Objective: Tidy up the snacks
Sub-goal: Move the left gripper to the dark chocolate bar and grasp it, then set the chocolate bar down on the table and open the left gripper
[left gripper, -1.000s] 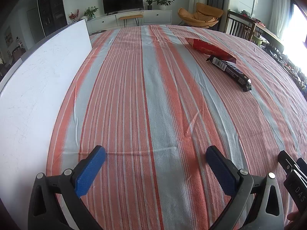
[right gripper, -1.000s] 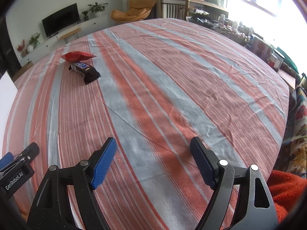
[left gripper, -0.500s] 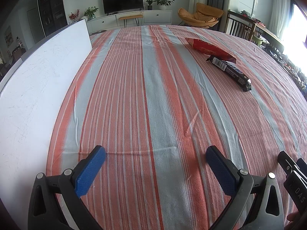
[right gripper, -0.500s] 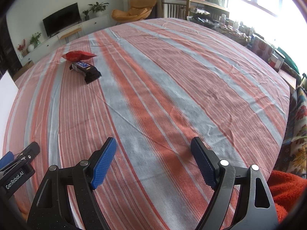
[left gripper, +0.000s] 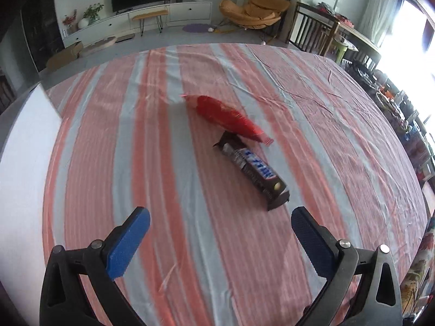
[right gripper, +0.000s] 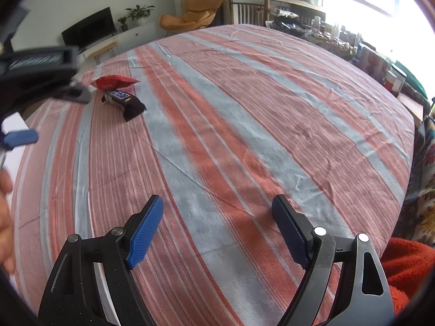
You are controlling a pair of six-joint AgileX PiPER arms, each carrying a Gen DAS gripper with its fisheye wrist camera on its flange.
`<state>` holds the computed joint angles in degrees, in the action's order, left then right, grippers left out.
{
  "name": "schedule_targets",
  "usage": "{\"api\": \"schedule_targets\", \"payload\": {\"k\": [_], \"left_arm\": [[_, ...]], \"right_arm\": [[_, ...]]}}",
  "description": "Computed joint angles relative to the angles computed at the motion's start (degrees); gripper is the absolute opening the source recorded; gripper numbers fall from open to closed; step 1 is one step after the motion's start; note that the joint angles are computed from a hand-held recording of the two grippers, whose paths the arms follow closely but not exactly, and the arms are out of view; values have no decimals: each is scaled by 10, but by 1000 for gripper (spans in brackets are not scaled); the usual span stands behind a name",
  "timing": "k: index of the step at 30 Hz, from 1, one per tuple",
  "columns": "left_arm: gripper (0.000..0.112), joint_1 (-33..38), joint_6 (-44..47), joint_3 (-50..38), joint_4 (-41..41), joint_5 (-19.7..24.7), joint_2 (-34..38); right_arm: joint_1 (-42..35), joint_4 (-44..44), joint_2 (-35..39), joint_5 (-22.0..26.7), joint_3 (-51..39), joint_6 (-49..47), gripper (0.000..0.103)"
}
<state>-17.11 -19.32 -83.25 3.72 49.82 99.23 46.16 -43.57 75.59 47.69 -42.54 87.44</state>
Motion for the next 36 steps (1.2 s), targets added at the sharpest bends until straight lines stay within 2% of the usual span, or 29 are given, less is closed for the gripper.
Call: {"api": "schedule_targets", "payload": {"k": [2,5,6,7,8,9,10,11,12,18,23,28,32,35,36], "left_arm": [[101,-11,-13,-83,2,35,69],[94,-30,-45,-178,31,77,152],[90,-37,-54,-201,46,88,175],[78,-45,-65,-203,60,92,183],[77,-48,-68,-198,68,83,186],[58,-49,-80,-170,79,52,170],[29,-50,-86,-149,88,31,158],[19,-50,-87,-141,95,30,152],[17,-47,-81,-132,94,30,145],[17,-4,-60,60,83,-50,9],[17,42,-7,211,67,-91,-108],[17,66,42,314,44,-130,-190],[18,52,9,353,81,-158,-217],[27,48,-41,373,112,-188,-223],[40,43,-74,376,141,-192,-222]], "right_arm": [[-5,2,-6,-7,5,-2,85],[-10,4,-9,-13,6,-9,85],[-11,5,-9,-14,6,-11,85],[-14,6,-11,-17,8,-15,85],[-16,7,-13,-20,8,-17,85],[-17,7,-14,-21,9,-16,85],[-19,8,-15,-23,10,-17,85],[-20,9,-16,-25,10,-17,86],[-21,9,-15,-26,10,-18,86],[-23,8,-14,-30,10,-17,86],[-20,4,-10,-32,10,-8,86],[-12,1,-5,-19,7,-6,86],[-6,0,-1,-9,3,-4,86],[-4,0,-2,-7,4,-5,86],[-4,0,-2,-8,4,-5,86]]}}
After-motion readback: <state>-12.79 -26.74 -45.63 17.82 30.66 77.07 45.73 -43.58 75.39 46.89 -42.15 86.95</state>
